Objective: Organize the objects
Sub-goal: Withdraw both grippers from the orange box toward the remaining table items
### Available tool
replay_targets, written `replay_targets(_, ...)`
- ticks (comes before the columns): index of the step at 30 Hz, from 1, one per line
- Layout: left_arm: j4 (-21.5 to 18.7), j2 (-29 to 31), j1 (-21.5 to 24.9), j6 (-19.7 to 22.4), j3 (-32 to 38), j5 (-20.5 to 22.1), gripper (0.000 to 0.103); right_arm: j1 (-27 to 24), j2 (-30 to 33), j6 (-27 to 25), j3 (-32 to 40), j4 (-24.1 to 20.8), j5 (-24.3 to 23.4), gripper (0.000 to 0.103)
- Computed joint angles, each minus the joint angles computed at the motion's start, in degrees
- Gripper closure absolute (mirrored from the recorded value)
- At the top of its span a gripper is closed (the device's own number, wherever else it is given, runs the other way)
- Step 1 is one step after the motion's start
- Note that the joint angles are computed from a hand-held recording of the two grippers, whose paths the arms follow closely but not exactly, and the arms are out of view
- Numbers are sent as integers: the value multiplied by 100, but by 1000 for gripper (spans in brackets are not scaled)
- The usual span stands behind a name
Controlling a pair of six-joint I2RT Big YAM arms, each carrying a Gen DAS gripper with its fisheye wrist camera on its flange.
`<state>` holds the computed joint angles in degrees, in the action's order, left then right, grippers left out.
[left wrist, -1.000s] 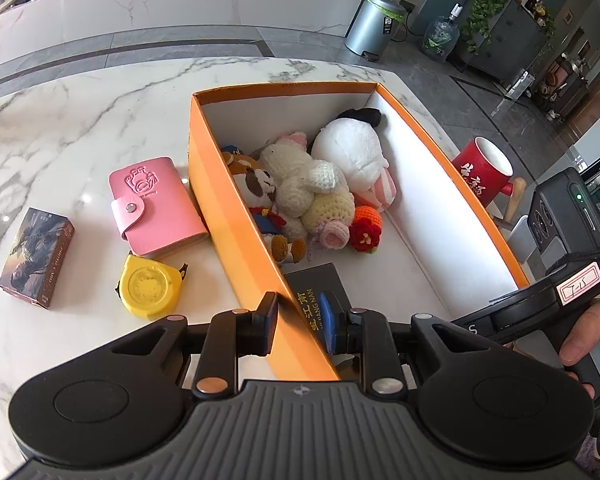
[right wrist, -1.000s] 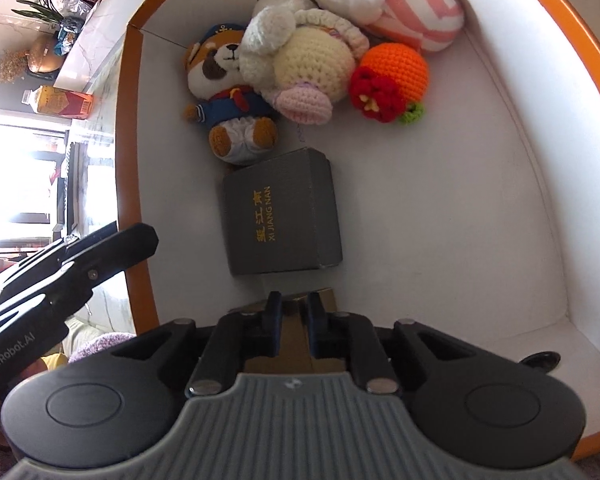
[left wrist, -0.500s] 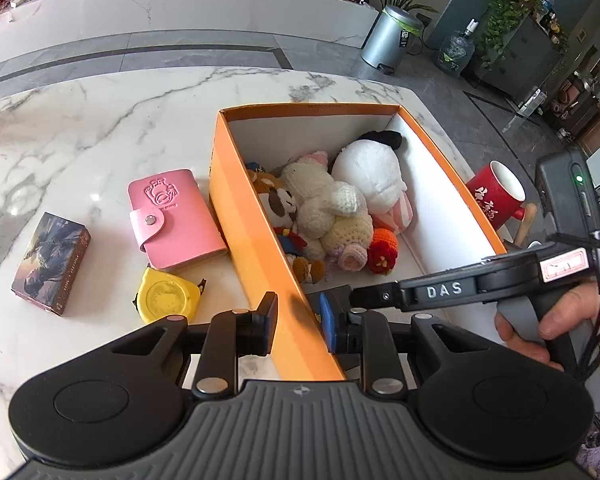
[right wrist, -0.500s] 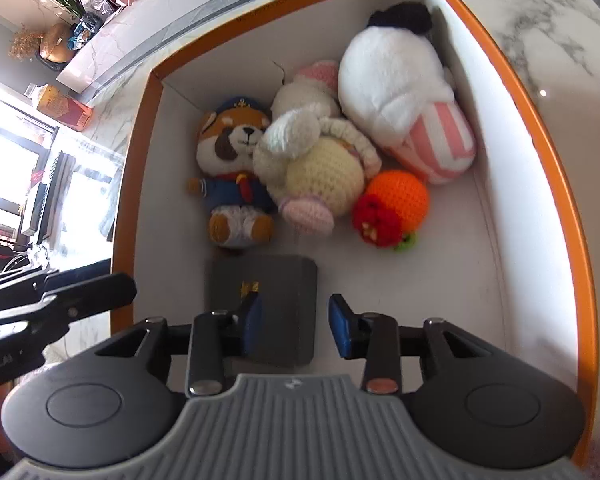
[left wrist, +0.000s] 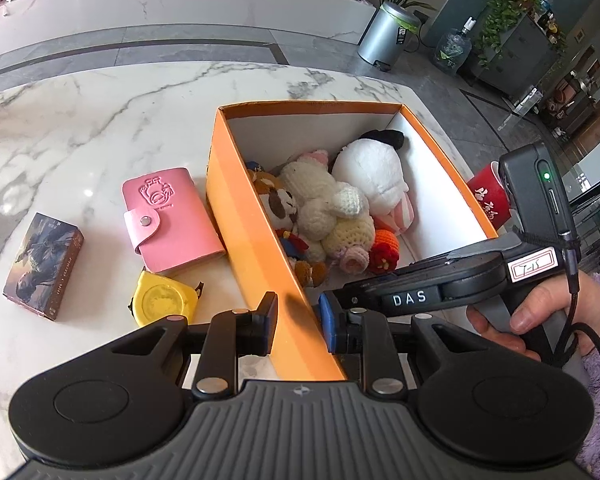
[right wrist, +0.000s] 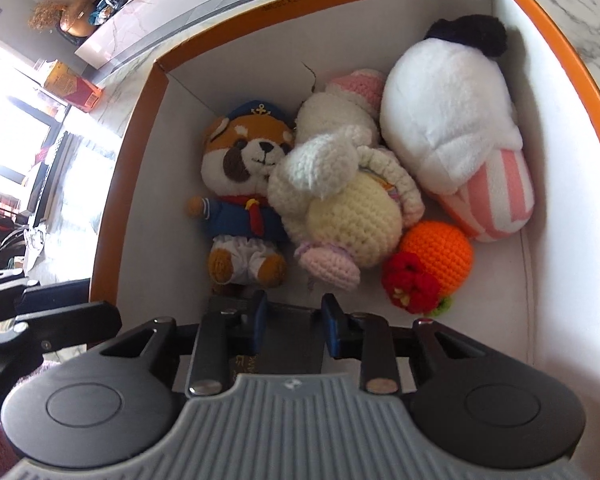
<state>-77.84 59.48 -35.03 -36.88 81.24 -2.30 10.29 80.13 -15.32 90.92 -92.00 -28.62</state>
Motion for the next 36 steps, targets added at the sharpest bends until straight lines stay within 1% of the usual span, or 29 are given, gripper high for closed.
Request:
replay_targets(2, 16, 8, 1, 18, -3, 23, 76, -8, -21, -399, -3, -142, -16, 73)
replay_targets(3, 20, 14, -6, 23, -1, 23, 76, 44, -62, -542, -32, -92, 43, 73)
replay_targets(4, 23, 17, -12, 24, -1, 21, 76, 126, -82, -602, -90, -8, 116, 73)
replay_targets(5, 31, 19, -20, 16, -4, 20, 76, 168, -87, -649, -67, -34, 193, 73)
replay_targets(7, 47, 24, -28, -23, -8, 28, 76, 206, -84, -616, -38, -58, 270, 73)
replay_targets(10, 76, 14, -45, -38, -21, 12, 76, 151, -141, -442, -130, 17, 222, 73)
replay_targets(12, 73, 11, -71, -46, -24, -33, 76, 130, -253, -270, -256, 145, 210, 72)
replay_targets(14, 40, 38, -76, -85, 3, -27, 76, 146, -359, -158, -353, 212, 246, 69)
replay_targets(16, -31, 65, -138, -120, 70, -127, 76, 143, -638, -114, -541, 429, 322, 69)
replay_targets(18, -129, 65, -282, -145, 152, -386, 76, 136, -848, -101, -633, 601, 371, 69)
replay_targets(21, -205, -12, -490, -265, 196, -686, 75, 131, -1124, -74, -697, 743, 349, 69)
replay_targets(25, -368, -141, -807, -607, 228, -1082, 76, -9, -1698, -169, -914, 1028, 348, 68)
replay_targets(29, -433, -344, -1150, -1022, 211, -1472, 75, -108, -2221, 32, -1187, 1411, 141, 68)
replay_targets(32, -677, -443, -1489, -1391, 239, -1910, 75, -184, -2593, 193, -1382, 1740, -73, 67)
replay_targets(36, -1087, -531, -2004, -1796, 267, -2611, 72, -180, -2901, 217, -1443, 1777, -274, 68)
